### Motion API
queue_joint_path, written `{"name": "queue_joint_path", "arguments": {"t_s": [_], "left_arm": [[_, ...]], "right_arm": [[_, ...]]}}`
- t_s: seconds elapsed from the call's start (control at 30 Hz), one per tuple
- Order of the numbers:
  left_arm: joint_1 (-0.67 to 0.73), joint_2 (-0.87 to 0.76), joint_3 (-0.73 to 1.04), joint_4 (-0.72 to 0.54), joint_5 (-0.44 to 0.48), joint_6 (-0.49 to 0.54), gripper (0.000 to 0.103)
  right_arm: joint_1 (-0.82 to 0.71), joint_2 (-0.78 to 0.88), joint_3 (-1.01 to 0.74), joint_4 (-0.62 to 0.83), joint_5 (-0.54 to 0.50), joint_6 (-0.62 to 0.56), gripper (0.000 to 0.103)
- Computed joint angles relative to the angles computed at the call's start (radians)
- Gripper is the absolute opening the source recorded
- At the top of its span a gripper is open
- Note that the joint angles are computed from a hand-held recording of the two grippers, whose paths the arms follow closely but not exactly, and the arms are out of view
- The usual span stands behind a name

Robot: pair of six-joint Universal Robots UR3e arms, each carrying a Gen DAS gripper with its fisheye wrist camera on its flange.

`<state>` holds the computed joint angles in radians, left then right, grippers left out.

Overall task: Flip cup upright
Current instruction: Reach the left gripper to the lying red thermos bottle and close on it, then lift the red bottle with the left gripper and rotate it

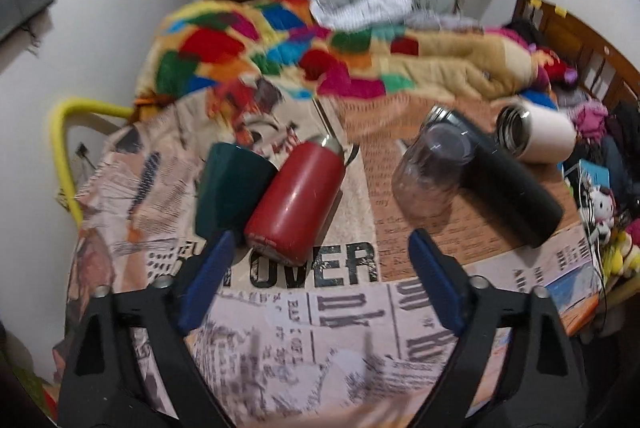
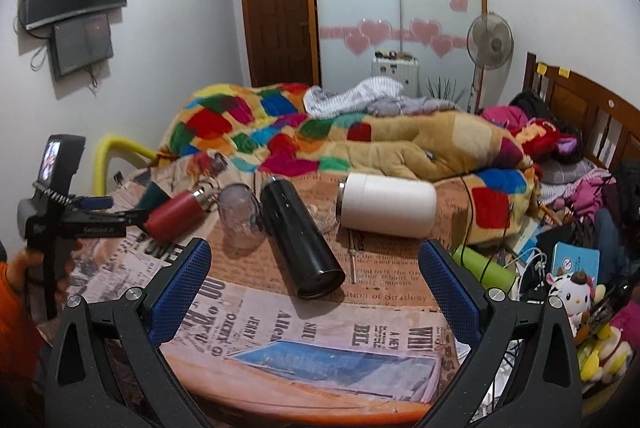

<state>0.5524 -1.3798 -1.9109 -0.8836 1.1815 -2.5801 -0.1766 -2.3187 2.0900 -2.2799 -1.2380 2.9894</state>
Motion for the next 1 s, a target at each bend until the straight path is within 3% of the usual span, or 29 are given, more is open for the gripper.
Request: {"name": "queue_joint_path", "arguments": {"t_s": [0.2,0.4,0.6,0.83,1.0], "left_arm": [[-0.039,-0.248,0.205,-0.092,0.016,-0.003,0.073],[-0.091,-0.379,0.329,-0.117,0.063,-0.004,0.071],[-0.142,-0.478,0.454,-0.232,0.069,0.014,0.071],[-0.202,-0.544,0.445,-0.157,0.113,-0.019,0.071],[-0.201,-0.527,0.391,-0.094,0.109,-0.029,0.066]], "right_arm": [[0.137,0.178,-0.028,-0.126,-0.114,0.075,0.103],[0.180,0.258,-0.027,-0.195,-0.141,0.084,0.103],[0.185,0.300,-0.024,-0.222,-0.145,0.079,0.103],[0.188,0.312,-0.025,-0.217,-0.145,0.084,0.103],[0.194,0.308,-0.026,-0.217,-0.153,0.079,0.103]]}}
